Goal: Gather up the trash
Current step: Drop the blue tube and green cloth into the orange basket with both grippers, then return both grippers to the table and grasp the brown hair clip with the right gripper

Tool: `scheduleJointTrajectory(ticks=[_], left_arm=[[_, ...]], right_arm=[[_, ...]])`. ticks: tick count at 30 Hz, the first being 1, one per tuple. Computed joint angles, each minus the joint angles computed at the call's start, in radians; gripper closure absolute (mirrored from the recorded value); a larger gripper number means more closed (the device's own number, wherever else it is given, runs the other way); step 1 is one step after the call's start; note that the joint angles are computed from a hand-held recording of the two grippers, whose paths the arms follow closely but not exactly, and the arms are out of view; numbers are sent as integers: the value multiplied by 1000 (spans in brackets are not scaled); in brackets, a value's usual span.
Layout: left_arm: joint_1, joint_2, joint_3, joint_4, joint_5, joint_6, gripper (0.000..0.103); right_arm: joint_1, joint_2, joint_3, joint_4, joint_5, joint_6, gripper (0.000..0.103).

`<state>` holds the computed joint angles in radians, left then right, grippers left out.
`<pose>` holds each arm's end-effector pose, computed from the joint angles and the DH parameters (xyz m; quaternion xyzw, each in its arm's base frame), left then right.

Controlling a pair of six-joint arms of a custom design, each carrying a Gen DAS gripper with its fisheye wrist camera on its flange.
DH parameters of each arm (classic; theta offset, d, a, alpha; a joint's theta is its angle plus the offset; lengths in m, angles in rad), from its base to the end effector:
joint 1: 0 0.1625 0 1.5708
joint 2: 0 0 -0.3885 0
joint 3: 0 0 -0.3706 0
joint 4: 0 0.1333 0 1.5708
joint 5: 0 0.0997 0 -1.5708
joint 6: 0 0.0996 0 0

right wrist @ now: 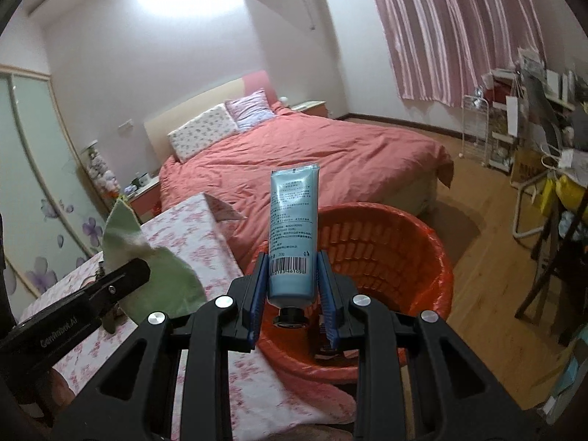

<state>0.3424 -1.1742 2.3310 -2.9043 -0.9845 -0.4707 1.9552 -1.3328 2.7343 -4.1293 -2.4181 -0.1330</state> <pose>-0.3247 -0.3158 0.1174 0.3290 0.8954 -0.2719 0.1266 0.1498 -0.2139 0.2395 -0.0220 -0.7954 0.5377 0.2790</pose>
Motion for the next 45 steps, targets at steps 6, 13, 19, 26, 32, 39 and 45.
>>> scheduleJointTrajectory(ticks=[6, 13, 19, 26, 32, 39, 45], left_arm=[[44, 126, -82, -33, -63, 54, 94], [89, 201, -129, -17, -54, 62, 70], [106, 158, -93, 2, 7, 47, 54], [93, 33, 8, 55, 163, -5, 26], [120, -132, 65, 212, 252, -92, 10], [177, -365, 110, 499, 428, -230, 4], [275, -547, 119, 665, 503, -249, 4]], right_arm=[[-89, -38, 8, 17, 65, 4, 76], [-183, -73, 20, 59, 121, 9, 71], [-133, -7, 20, -8, 46, 2, 40], [-59, 57, -22, -24, -4, -25, 23], [22, 125, -75, 77, -27, 26, 14], [98, 236, -162, 217, -18, 74, 10], [139, 343, -274, 384, 14, 145, 11]])
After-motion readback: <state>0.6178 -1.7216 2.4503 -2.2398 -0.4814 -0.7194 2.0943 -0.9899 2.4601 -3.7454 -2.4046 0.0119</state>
